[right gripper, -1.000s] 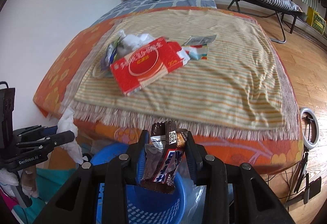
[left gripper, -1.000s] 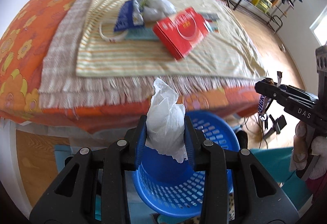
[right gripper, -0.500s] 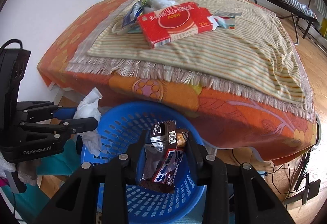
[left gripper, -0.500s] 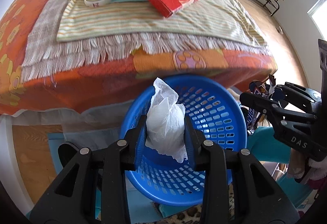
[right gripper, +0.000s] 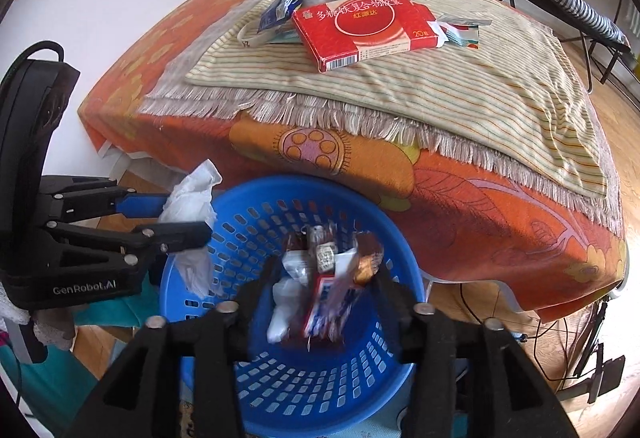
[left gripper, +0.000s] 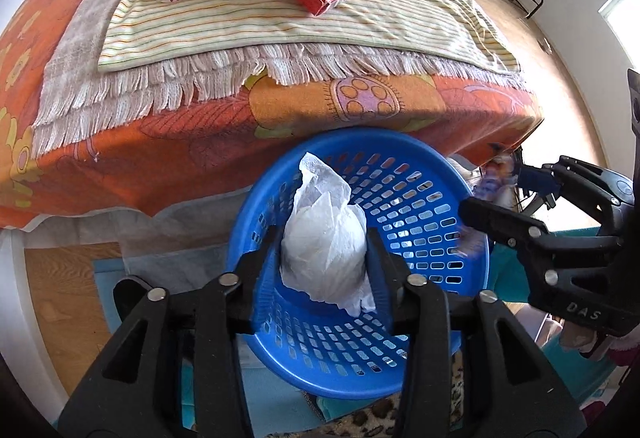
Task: Collect trash
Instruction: 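Open both tools to drop the tissue and wrapper into the basket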
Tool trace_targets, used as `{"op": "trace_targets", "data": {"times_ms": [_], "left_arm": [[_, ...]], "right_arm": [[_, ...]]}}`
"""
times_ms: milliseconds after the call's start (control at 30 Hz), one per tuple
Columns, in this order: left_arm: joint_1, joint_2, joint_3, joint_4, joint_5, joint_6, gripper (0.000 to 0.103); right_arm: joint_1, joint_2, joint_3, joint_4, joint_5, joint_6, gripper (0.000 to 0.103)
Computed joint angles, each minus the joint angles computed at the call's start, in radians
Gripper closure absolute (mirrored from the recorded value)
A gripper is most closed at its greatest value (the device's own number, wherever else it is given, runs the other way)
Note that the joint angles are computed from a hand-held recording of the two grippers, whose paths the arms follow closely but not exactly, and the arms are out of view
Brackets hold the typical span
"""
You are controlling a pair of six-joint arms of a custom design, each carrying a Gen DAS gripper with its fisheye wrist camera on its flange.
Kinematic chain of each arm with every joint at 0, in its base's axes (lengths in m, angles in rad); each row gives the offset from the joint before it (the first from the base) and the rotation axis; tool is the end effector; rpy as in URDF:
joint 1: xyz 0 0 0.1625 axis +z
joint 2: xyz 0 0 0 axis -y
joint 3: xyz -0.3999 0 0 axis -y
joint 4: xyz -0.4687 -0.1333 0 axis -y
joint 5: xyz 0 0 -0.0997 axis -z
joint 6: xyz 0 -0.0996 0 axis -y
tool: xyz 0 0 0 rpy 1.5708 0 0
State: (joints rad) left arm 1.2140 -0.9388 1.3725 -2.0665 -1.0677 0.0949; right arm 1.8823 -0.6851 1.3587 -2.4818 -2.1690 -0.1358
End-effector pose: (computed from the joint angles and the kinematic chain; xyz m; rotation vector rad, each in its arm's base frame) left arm -0.0978 -0.7815 0.2073 0.5719 2.5832 -0.1701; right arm 0.3163 -0.7305 0.0666 0.4727 -2.4996 0.3708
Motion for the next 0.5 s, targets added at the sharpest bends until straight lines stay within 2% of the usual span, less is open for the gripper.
{"op": "trace_targets", "data": {"times_ms": [67, 200, 500], "left_arm": [[0.0, 0.002, -0.003, 0.008, 0.002, 0.001, 0.061], [0.001, 0.008, -0.012, 0.028, -0.002, -0.003, 0.06], [0.005, 0.015, -0.024, 0.04, 0.004, -0.021, 0.06]], "right_arm": [[0.0, -0.001, 0.002, -0.008, -0.002, 0.001, 0.041], [0.0, -0.002, 0.002, -0.013, -0.002, 0.002, 0.041], [0.006, 0.003, 0.001, -0.031, -0.021, -0.013, 0.029]]}}
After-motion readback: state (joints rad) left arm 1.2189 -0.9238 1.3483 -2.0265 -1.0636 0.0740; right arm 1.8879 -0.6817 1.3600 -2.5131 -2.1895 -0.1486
